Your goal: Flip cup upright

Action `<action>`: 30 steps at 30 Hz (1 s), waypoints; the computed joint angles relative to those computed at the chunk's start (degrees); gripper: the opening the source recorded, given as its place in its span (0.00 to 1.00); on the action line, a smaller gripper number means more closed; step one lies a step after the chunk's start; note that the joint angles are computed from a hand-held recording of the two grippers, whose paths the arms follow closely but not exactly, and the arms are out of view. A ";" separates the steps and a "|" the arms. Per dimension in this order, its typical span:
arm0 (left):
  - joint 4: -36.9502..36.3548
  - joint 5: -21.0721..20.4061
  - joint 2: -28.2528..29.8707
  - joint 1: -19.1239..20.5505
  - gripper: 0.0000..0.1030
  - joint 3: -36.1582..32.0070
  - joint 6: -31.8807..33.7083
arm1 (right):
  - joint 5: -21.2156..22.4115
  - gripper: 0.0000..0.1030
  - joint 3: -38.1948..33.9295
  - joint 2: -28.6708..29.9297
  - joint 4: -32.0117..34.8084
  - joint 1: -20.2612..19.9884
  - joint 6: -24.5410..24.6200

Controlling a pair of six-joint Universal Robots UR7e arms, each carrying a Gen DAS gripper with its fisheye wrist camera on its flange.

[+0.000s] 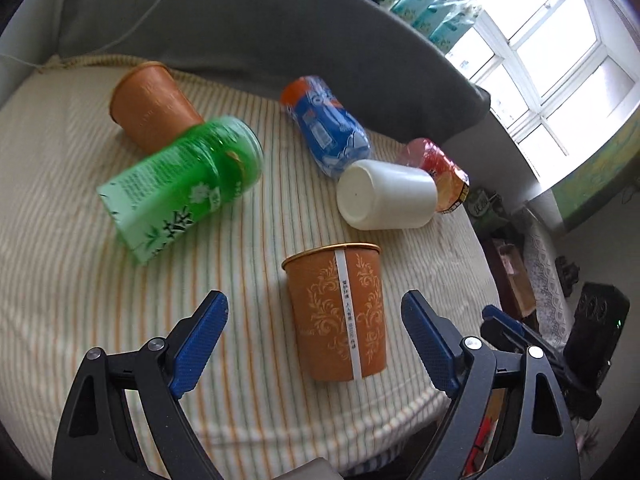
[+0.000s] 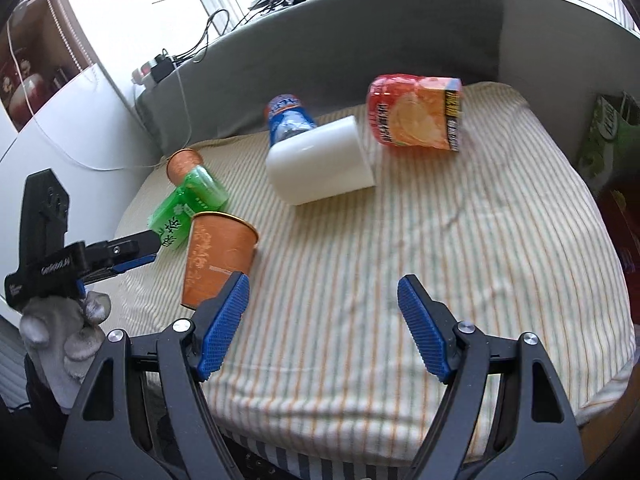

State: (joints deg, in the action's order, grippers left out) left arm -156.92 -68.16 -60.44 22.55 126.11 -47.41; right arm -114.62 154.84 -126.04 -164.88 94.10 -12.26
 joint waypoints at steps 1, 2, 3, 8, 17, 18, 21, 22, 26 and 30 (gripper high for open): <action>-0.05 -0.66 0.36 0.39 0.85 -0.34 -0.02 | 0.49 0.77 0.09 -0.61 0.35 -0.53 -0.08; -0.24 -1.38 0.72 0.87 0.85 -0.57 -0.13 | 0.83 0.77 0.20 -1.14 0.61 -0.95 -0.19; -0.68 -2.26 1.16 1.39 0.85 -0.79 -0.27 | 0.95 0.77 0.38 -1.44 0.57 -1.19 -0.31; -1.24 -4.24 2.79 2.65 0.84 -2.08 -0.55 | 1.53 0.77 0.94 -2.52 0.51 -2.48 -1.17; -0.73 -7.10 4.62 4.54 0.83 -3.74 -0.02 | 3.55 0.77 1.53 -5.24 2.00 -5.07 -1.81; -0.68 -7.42 4.85 4.72 0.82 -3.93 -0.08 | 3.81 0.77 1.57 -5.51 2.16 -5.45 -1.96; -0.25 -7.89 5.16 5.07 0.78 -4.34 0.33 | 4.23 0.77 1.61 -6.11 2.56 -6.37 -2.40; -0.16 -7.99 5.24 5.11 0.78 -4.41 0.38 | 4.43 0.77 1.65 -6.39 2.73 -6.74 -2.51; 0.16 -8.69 5.47 5.48 0.68 -4.58 0.57 | 4.81 0.77 1.81 -7.18 2.84 -7.69 -2.94; 0.21 -8.40 5.66 5.32 0.65 -4.75 1.08 | 5.09 0.77 1.97 -7.56 2.97 -8.11 -3.06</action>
State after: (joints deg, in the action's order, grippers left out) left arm -156.71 -76.56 -54.78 27.87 121.36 -46.33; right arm -109.53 156.81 -133.60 -161.91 86.00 -15.32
